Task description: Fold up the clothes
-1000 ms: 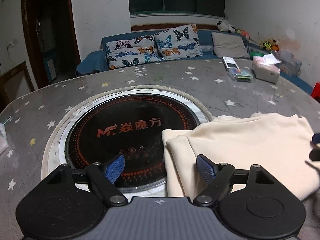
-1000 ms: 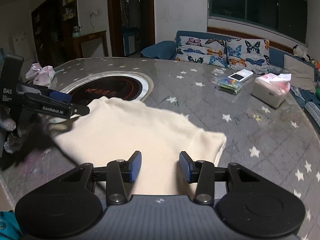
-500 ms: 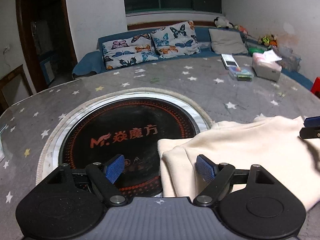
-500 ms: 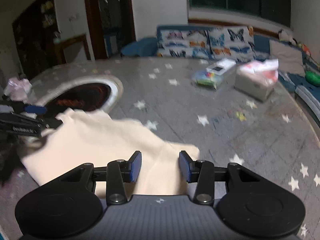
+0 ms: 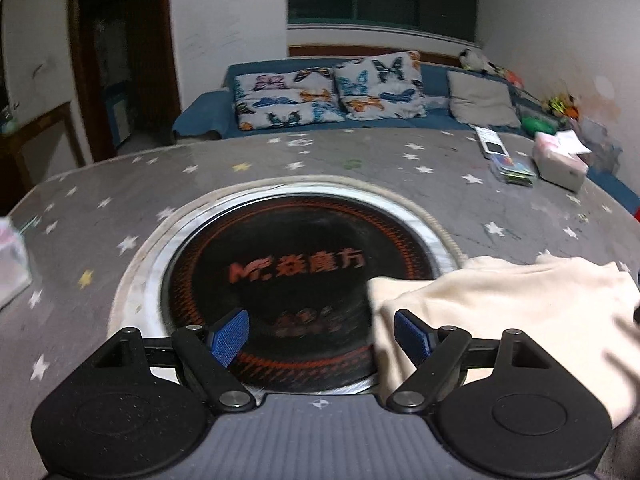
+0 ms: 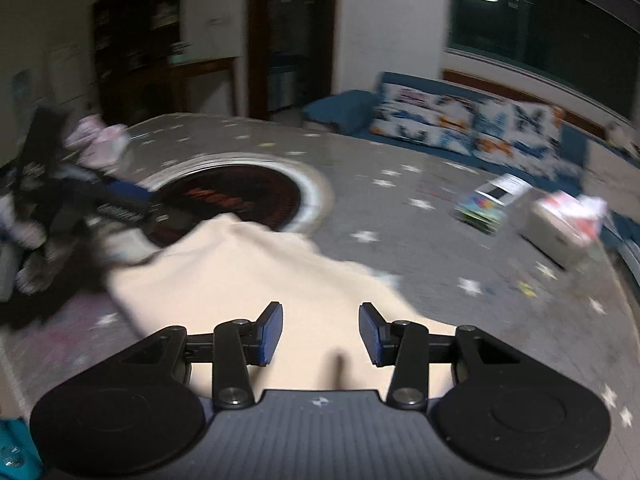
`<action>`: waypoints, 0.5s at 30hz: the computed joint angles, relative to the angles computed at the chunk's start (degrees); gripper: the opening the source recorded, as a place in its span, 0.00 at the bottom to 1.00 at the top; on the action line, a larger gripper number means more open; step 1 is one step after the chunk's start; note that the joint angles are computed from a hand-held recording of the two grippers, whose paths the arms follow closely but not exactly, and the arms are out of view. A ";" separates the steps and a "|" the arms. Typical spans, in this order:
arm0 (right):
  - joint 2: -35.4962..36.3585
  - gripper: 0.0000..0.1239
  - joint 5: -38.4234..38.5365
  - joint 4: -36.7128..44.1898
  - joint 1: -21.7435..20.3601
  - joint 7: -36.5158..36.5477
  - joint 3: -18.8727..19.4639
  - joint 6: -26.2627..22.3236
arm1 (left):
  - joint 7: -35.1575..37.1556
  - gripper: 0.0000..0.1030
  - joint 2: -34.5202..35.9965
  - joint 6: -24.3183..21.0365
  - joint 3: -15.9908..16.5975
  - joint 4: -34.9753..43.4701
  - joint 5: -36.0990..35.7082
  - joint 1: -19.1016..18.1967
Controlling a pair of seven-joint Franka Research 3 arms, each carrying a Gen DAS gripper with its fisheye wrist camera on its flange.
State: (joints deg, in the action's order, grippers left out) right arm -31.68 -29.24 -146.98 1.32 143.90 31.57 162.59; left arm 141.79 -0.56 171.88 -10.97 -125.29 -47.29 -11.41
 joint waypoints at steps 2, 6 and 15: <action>2.63 0.34 -0.57 1.91 0.68 -1.73 0.25 0.98 | -0.90 0.80 -0.69 -0.94 0.53 -0.50 -0.35 0.44; 9.33 0.34 -2.91 6.92 2.38 -4.97 0.51 2.00 | -2.40 0.82 -2.11 -2.69 1.99 -1.69 -1.10 0.81; 24.63 0.35 -12.81 19.89 9.31 -9.58 -0.93 -2.36 | -5.39 0.84 -3.48 -9.99 4.40 -0.96 -3.27 1.60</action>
State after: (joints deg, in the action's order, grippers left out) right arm -7.05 -42.05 -127.10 10.63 134.32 30.64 160.23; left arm 136.39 -4.04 161.89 -6.57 -126.25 -50.56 -9.81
